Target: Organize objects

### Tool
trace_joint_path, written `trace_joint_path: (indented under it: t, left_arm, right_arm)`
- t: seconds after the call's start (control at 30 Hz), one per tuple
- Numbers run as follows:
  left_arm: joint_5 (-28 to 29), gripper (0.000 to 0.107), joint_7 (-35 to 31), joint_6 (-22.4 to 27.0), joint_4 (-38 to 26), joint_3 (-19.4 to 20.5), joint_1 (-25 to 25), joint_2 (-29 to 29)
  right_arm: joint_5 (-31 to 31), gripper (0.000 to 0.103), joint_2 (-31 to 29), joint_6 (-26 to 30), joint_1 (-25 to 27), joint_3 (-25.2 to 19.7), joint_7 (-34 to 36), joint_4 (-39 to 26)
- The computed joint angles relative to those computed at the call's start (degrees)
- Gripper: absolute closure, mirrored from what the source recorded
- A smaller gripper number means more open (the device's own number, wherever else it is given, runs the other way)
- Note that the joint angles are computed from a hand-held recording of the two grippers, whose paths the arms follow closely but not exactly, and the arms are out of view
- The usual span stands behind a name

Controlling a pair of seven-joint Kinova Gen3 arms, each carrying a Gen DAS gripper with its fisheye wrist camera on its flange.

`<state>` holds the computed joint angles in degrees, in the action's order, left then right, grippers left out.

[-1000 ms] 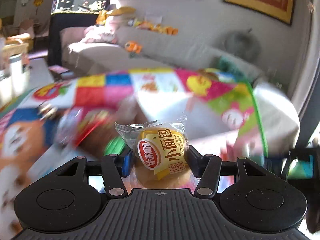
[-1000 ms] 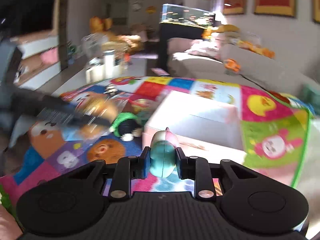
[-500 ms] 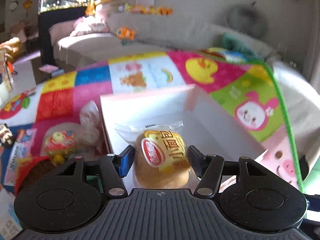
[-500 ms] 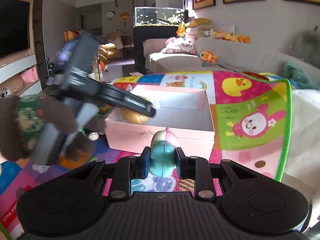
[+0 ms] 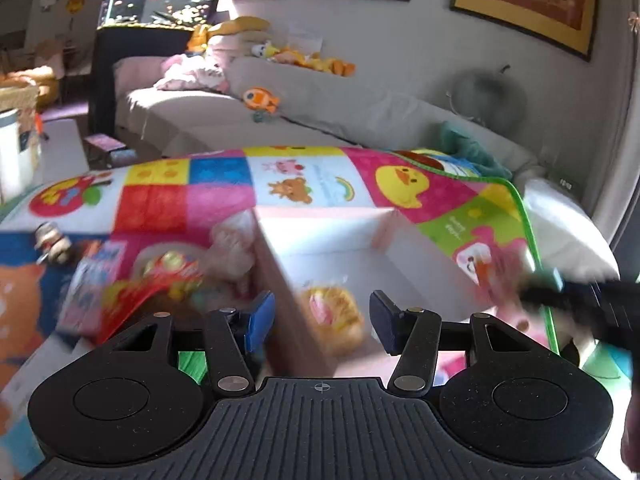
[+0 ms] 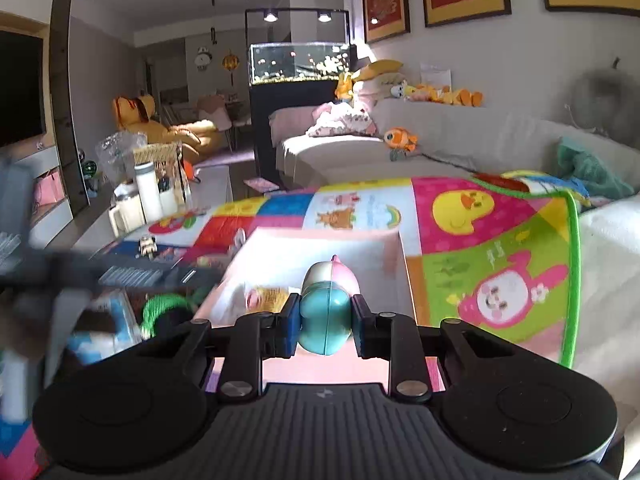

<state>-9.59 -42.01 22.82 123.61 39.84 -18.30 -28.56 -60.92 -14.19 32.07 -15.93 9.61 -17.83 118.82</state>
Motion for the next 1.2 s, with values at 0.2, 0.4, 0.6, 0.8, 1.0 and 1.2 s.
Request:
trace_joint_path:
  t: [0.2,0.4,0.6,0.8,1.0,1.2]
  left_arm:
    - [2.30,0.050,-1.47,2.41,4.26,-8.35,8.19,-4.65]
    - [-5.85,0.050,9.33,8.12,5.54,-14.17,3.62,-10.60]
    - [-7.68,0.050,12.38,4.93,3.99,-24.38,-1.31,0.24]
    - [-7.82,0.050,15.39,2.31,-0.62,-28.08,-1.33,14.10]
    - [-15.75,0.065,18.91,5.41,-4.74,-19.83,-7.51,19.98]
    - [-6.81,0.073,4.93,5.13,-3.79,-29.77,7.64,17.66]
  right_arm:
    - [-4.24,0.062,5.57,-7.86,-2.55,-4.98,1.39,-3.62]
    - [-8.97,0.025,3.93,-8.87,-6.03,-5.14,8.75,1.47]
    - [-17.21,0.019,-0.15,-6.81,-5.26,-6.54,20.91,10.74]
    - [-30.19,0.013,-0.57,-11.24,-7.59,-8.32,30.26,16.09]
    - [-28.39,0.008,1.63,-7.26,-2.22,-10.27,26.94,15.07]
    - [-26.00,0.006,2.66,-4.71,1.53,-11.40,22.85,14.10]
